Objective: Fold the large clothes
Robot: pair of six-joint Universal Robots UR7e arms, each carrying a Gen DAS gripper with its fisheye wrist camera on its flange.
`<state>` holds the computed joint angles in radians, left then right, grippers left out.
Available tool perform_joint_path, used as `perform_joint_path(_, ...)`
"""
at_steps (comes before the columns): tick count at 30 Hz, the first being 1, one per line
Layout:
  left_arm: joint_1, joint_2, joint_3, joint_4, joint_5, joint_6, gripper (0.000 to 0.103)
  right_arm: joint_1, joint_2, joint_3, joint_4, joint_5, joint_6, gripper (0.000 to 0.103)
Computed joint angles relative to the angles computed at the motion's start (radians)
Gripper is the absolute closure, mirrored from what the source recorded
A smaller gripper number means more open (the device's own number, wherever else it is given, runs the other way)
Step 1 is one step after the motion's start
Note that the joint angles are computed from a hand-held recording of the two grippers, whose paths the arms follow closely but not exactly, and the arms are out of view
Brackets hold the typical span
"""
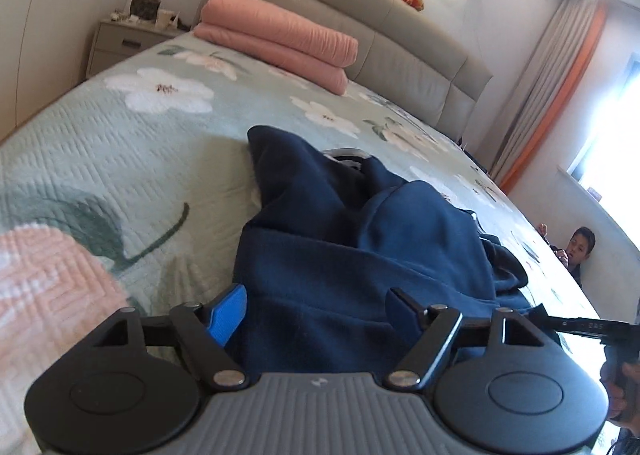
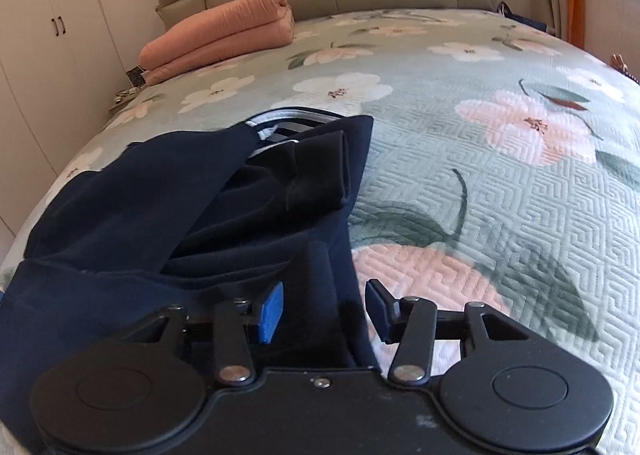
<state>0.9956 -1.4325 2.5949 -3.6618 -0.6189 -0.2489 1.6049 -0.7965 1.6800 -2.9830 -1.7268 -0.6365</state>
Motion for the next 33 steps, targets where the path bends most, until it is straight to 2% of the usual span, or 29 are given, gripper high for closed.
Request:
perform_joint_path(3, 0.032, -0.024, -0.023, 0.034, -0.047, -0.043, 0.025, -0.004, -0.003, -0.034, 0.114, 0.011, 0.015, 0.069)
perform_joint_path(5, 0.047, -0.048, -0.047, 0.111, -0.067, -0.08, 0.028, 0.005, -0.014, -0.027, 0.136, -0.001, -0.021, 0.072)
perform_joint_path(6, 0.046, -0.06, -0.061, 0.165, -0.059, -0.1, 0.032, 0.01, -0.021, -0.024, 0.144, -0.007, -0.032, 0.078)
perform_joint_path(8, 0.035, -0.085, -0.081, 0.276, -0.034, -0.143, 0.059, 0.022, -0.037, -0.015, 0.149, -0.029, -0.048, 0.078)
perform_joint_path(10, 0.015, -0.106, -0.075, 0.302, -0.023, -0.162, 0.059, 0.026, -0.052, -0.023, 0.208, -0.038, -0.036, 0.078)
perform_joint_path(13, 0.01, -0.145, -0.067, 0.378, -0.046, -0.227, 0.07, 0.029, -0.045, -0.052, 0.258, -0.068, -0.032, 0.079)
perform_joint_path(14, 0.015, -0.152, -0.068, 0.4, -0.056, -0.242, 0.07, 0.029, -0.036, -0.07, 0.282, -0.072, -0.02, 0.079)
perform_joint_path(17, 0.025, -0.148, -0.076, 0.418, -0.052, -0.269, 0.07, 0.035, -0.01, -0.115, 0.321, -0.087, 0.004, 0.079)
perform_joint_path(18, 0.021, -0.138, -0.08, 0.408, -0.027, -0.263, 0.069, 0.037, -0.002, -0.125, 0.327, -0.092, 0.011, 0.078)
perform_joint_path(19, 0.01, -0.124, -0.086, 0.413, 0.025, -0.267, 0.066, 0.039, 0.004, -0.134, 0.333, -0.097, 0.017, 0.076)
perform_joint_path(21, -0.002, -0.091, -0.1, 0.401, 0.124, -0.27, 0.053, 0.043, 0.015, -0.149, 0.345, -0.105, 0.029, 0.072)
perform_joint_path(23, 0.023, -0.069, -0.117, 0.344, 0.121, -0.231, 0.039, 0.048, 0.022, -0.158, 0.349, -0.108, 0.029, 0.07)
perform_joint_path(25, 0.077, -0.084, -0.147, 0.417, 0.043, -0.274, 0.032, 0.054, 0.03, -0.162, 0.34, -0.118, 0.017, 0.069)
perform_joint_path(26, 0.101, -0.091, -0.158, 0.446, 0.001, -0.3, 0.038, 0.056, 0.032, -0.159, 0.333, -0.124, 0.006, 0.07)
perform_joint_path(27, 0.127, -0.09, -0.163, 0.434, -0.056, -0.303, 0.047, 0.059, 0.029, -0.149, 0.324, -0.124, -0.013, 0.078)
perform_joint_path(28, 0.142, -0.083, -0.162, 0.401, -0.095, -0.296, 0.07, 0.062, 0.024, -0.132, 0.297, -0.125, -0.043, 0.085)
perform_joint_path(29, 0.14, -0.078, -0.162, 0.399, -0.093, -0.287, 0.088, 0.065, 0.017, -0.113, 0.268, -0.128, -0.077, 0.086)
perform_joint_path(31, 0.079, -0.068, -0.15, 0.388, 0.005, -0.224, 0.089, 0.07, -0.007, -0.077, 0.233, -0.119, -0.13, 0.094)
perform_joint_path(33, 0.014, -0.078, -0.134, 0.401, 0.072, -0.185, 0.093, 0.072, -0.036, -0.061, 0.27, -0.092, -0.144, 0.095)
